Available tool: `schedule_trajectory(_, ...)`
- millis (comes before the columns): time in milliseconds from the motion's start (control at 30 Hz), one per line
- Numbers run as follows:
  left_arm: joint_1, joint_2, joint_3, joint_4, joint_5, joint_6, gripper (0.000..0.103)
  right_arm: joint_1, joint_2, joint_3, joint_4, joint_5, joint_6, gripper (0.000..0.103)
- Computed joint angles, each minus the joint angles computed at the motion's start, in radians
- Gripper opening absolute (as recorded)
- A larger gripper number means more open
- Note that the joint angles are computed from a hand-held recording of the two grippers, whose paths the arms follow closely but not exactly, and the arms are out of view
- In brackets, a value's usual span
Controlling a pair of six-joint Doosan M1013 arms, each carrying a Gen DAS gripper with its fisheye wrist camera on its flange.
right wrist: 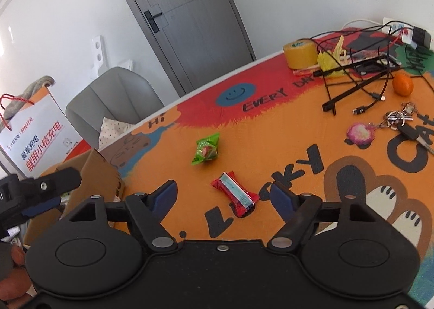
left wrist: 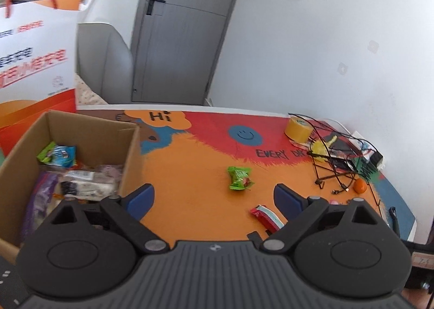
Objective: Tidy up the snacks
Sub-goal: 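Move both open grippers back toward the green candy and red snack, then grasp the red snack bar with the right gripper while the left grasps the green candy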
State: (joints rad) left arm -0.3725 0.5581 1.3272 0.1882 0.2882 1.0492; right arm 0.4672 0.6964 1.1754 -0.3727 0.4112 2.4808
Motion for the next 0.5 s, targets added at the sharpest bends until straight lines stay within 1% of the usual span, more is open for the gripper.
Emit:
schedule_trajectory(33, -0.001, 0.009, -0.014, -0.016, 0.011, 0.014, 0.088, -0.003, 0.008, -0.009, 0.024, 0.008, -0.025, 0.070)
schedule_trajectory(100, -0.003, 0.027, -0.038, -0.036, 0.025, 0.032, 0.086, -0.008, 0.020, -0.022, 0.075, 0.018, -0.074, 0.066)
schedule_trajectory(133, -0.004, 0.036, -0.050, -0.053, 0.034, 0.055, 0.084, -0.011, 0.026, -0.029, 0.096, 0.023, -0.094, 0.066)
schedule_trajectory(267, -0.004, 0.068, -0.095, -0.086, 0.068, 0.088, 0.081, -0.015, 0.054, -0.064, 0.124, 0.058, -0.133, 0.066)
schedule_trajectory(333, -0.002, 0.085, -0.119, -0.105, 0.087, 0.100, 0.076, -0.018, 0.068, -0.083, 0.140, 0.073, -0.156, 0.066)
schedule_trajectory(433, -0.001, 0.107, -0.152, -0.101, 0.117, 0.096, 0.074, -0.020, 0.091, -0.115, 0.152, 0.103, -0.181, 0.064)
schedule_trajectory(500, 0.001, 0.123, -0.175, -0.121, 0.133, 0.118, 0.073, -0.018, 0.108, -0.138, 0.146, 0.128, -0.185, 0.064)
